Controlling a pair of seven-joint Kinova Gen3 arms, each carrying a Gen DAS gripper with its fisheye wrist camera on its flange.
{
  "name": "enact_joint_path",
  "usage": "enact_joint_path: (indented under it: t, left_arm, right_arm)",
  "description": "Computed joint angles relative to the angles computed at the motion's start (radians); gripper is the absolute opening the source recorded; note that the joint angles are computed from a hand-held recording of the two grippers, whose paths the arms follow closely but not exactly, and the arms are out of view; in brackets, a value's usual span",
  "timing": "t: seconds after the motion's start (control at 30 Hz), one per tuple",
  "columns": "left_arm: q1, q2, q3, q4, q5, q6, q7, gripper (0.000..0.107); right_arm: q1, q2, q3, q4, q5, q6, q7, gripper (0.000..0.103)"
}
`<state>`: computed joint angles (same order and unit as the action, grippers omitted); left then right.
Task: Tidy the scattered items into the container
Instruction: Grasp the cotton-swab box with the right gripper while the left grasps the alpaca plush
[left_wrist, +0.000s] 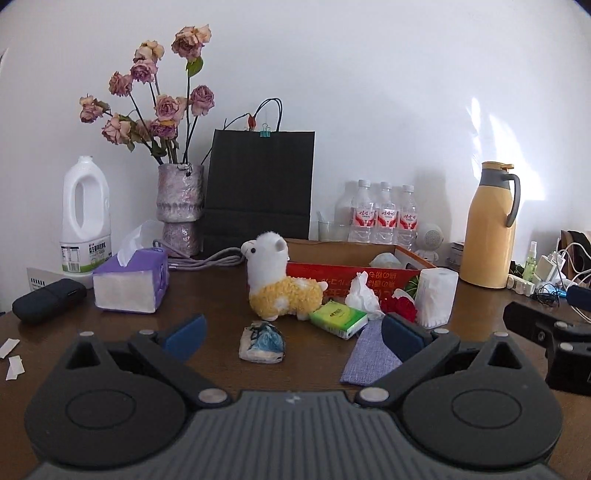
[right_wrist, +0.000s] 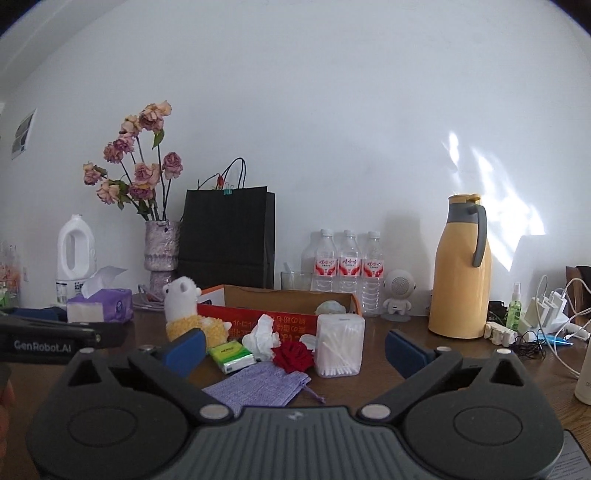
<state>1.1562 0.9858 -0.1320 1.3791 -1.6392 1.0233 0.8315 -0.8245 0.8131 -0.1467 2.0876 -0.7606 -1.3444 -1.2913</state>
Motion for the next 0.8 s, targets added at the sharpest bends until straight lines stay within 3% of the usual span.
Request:
enact_joint_path:
  t: [0.13, 0.2, 0.27, 0.37, 0.47, 0.53, 0.6, 0.63, 0.67, 0.73, 0.8]
  left_arm:
    - [0.029, 0.021, -0.128, -0.068, 0.118, -0.095, -0.123, 0.103]
    - [-0.014, 0.041, -0.133, -0.137, 0.137, -0.111, -0.205, 0.103]
    - [-0.101, 0.066, -0.074, -0.23, 0.109, -0.107, -0.286, 0.103]
    - [-0.239, 0.105, 0.037, -0.369, 0.077, -0.163, -0.408, 0.103]
    - [-0.36, 0.151, 0.169, -0.508, 0.101, -0.217, -0.53, 0.103]
    - [-0.4, 0.195, 0.233, -0.601, 0.113, -0.211, -0.611, 0.1]
    - [-0.406, 0.238, 0.23, -0.693, 0.168, -0.208, -0.693, 0.093]
    - [-0.401, 0.26, 0.216, -0.737, 0.209, -0.196, -0.732, 0.08]
    - [-0.398, 0.271, 0.204, -0.765, 0.25, -0.19, -0.768, 0.063]
    - [-0.385, 0.278, 0.145, -0.782, 0.331, -0.194, -0.792, 0.043]
    - [-0.365, 0.254, 0.058, -0.733, 0.397, -0.241, -0.771, 0.041]
  right_arm:
    - [-0.005, -0.021, 0.056, -0.041, 0.007, 0.126, 0.017, 0.103]
    - [0.021, -0.023, 0.048, -0.114, -0.054, 0.207, 0.098, 0.103]
    - [0.06, -0.008, 0.051, -0.198, -0.097, 0.289, 0.179, 0.103]
    - [0.196, 0.012, -0.018, -0.322, -0.074, 0.411, 0.283, 0.103]
    - [0.316, 0.054, -0.078, -0.444, -0.004, 0.533, 0.273, 0.1]
    - [0.32, 0.084, -0.039, -0.525, -0.005, 0.611, 0.282, 0.096]
    - [0.282, 0.114, 0.054, -0.59, -0.003, 0.679, 0.255, 0.096]
    - [0.262, 0.128, 0.1, -0.62, -0.015, 0.712, 0.255, 0.094]
    - [0.241, 0.142, 0.146, -0.648, -0.033, 0.749, 0.263, 0.085]
    - [0.228, 0.158, 0.195, -0.689, -0.052, 0.816, 0.279, 0.067]
    - [0.242, 0.159, 0.188, -0.694, -0.021, 0.831, 0.246, 0.065]
